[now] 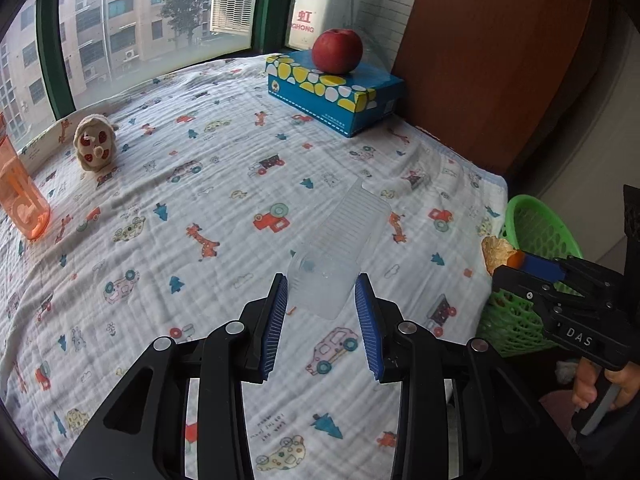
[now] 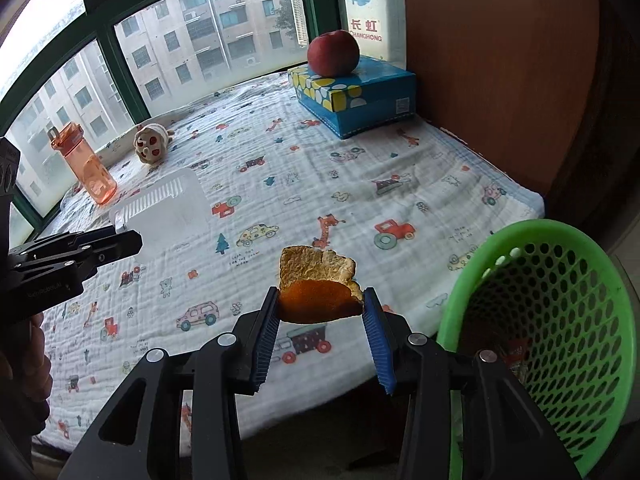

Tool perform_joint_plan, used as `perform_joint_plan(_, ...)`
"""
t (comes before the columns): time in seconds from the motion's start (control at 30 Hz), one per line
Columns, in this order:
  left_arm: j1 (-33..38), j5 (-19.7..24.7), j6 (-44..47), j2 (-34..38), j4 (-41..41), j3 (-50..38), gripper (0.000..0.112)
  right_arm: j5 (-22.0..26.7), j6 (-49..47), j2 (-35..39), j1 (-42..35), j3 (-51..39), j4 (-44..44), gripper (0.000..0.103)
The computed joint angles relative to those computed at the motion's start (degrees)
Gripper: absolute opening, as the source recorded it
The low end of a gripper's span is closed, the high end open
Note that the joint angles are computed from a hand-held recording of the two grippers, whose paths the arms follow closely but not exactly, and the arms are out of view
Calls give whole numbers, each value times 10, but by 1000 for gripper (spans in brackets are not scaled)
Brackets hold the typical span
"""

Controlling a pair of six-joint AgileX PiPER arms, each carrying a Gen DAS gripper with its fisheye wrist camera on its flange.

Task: Collect trash
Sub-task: 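Carry the orange peel and clear sheet to the green basket with both tools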

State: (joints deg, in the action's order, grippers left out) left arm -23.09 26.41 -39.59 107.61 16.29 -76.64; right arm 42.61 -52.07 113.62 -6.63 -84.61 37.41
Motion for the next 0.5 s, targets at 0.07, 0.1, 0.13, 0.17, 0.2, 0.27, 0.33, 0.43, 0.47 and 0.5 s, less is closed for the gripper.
perform_joint_plan(0.07, -20, 9, -10, 9, 9, -19, 34, 1, -10, -9, -20, 10, 7, 41)
perform_joint_plan(0.1, -28, 13, -9, 13, 7, -29, 34, 1, -14, -12, -30, 13, 9, 41)
perform_joint_plan(0.13, -37, 17, -10, 18, 8, -40, 34, 2, -18, -15, -41, 15, 12, 41)
perform_joint_plan(0.17, -46, 22, -11, 24, 9, -52, 34, 3, -21, -16, -51, 15, 13, 41)
perform_joint_plan(0.2, -53, 26, -10, 29, 8, -63, 34, 5, -24, -17, -61, 16, 15, 41)
perform_joint_plan(0.27, -69, 37, -7, 42, 7, -89, 34, 6, -33, -21, -81, 18, 19, 41)
perform_joint_plan(0.33, -83, 48, -3, 55, 5, -116, 34, 10, -37, -19, -99, 14, 20, 41)
perform_joint_plan(0.43, -101, 68, 7, 76, -1, -159, 34, 13, -40, -14, -125, 6, 18, 41)
perform_joint_plan(0.47, -107, 76, 12, 84, -3, -176, 34, 15, -41, -11, -134, 2, 17, 41)
perform_joint_plan(0.5, -112, 84, 16, 92, -5, -192, 34, 15, -41, -9, -142, -2, 16, 41)
